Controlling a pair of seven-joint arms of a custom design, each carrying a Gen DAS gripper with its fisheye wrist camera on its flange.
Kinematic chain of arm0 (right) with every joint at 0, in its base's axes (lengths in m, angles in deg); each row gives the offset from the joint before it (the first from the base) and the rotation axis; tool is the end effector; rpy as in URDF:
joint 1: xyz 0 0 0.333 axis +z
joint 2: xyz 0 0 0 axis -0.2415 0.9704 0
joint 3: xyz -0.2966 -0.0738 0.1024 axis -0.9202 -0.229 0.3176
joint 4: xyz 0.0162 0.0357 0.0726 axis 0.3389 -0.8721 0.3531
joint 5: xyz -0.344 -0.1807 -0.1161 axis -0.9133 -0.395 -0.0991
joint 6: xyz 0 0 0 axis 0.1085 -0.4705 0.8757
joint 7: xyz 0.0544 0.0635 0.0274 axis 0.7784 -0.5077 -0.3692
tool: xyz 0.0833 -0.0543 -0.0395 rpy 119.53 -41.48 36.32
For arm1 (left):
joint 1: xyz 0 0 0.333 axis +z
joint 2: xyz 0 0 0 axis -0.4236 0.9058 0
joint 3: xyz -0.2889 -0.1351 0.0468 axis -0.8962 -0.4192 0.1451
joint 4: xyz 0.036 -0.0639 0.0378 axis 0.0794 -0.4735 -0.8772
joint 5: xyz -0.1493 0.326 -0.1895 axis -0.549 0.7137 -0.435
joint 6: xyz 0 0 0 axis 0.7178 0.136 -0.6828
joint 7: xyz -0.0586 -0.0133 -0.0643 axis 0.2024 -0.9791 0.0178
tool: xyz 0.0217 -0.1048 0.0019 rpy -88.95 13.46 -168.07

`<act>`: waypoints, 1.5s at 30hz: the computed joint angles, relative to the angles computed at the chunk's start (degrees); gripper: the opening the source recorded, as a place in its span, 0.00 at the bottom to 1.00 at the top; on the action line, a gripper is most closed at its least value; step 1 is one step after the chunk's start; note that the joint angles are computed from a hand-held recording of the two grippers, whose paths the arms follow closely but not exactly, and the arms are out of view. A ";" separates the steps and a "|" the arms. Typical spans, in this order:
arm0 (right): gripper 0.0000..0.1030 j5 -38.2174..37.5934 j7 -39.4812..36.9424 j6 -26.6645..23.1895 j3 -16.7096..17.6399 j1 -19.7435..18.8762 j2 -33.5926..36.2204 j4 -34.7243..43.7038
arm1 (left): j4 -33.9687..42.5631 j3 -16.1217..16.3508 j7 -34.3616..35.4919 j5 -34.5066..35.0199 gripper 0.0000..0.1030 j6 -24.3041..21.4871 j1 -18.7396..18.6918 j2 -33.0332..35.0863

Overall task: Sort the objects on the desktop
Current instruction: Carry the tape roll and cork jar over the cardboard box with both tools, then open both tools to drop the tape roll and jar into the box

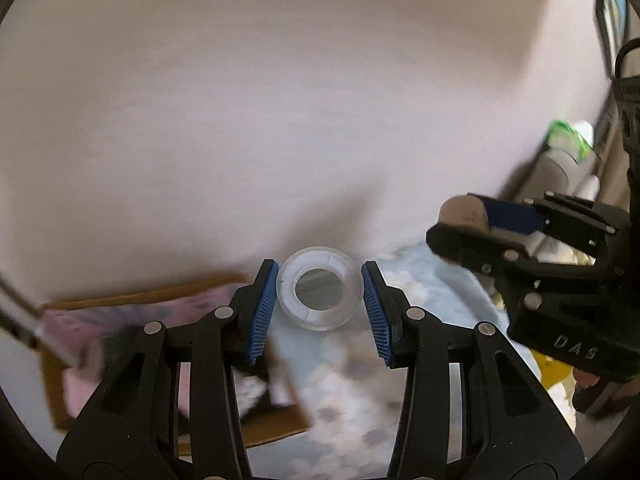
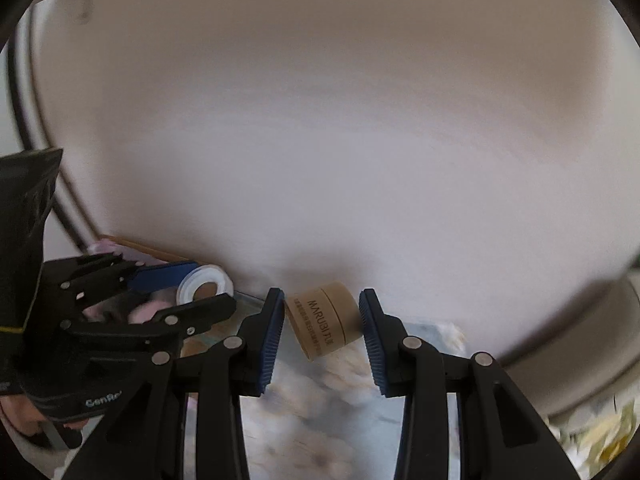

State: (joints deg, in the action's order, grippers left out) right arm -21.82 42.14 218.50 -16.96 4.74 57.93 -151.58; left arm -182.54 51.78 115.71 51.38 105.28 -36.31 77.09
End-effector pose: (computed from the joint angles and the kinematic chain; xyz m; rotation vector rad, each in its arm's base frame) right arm 0.4992 0.2084 0.5763 -2.0844 1.1685 -0.4778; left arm 0.5531 -0.2278 0.6912 -1.6185 2.0450 -0.9479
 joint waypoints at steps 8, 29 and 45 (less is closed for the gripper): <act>0.34 3.89 -2.46 -3.38 3.04 5.80 6.39 7.15 | -6.24 4.13 -2.85 3.16 0.38 -2.80 4.57 -7.64; 0.74 -1.02 6.12 -4.21 5.04 9.62 19.60 13.28 | -13.45 5.94 -8.06 7.49 1.00 -5.28 11.04 -8.03; 1.00 -13.83 21.46 -1.98 4.18 10.22 17.24 10.43 | -15.95 5.05 -11.26 9.55 1.00 -4.71 10.60 -9.32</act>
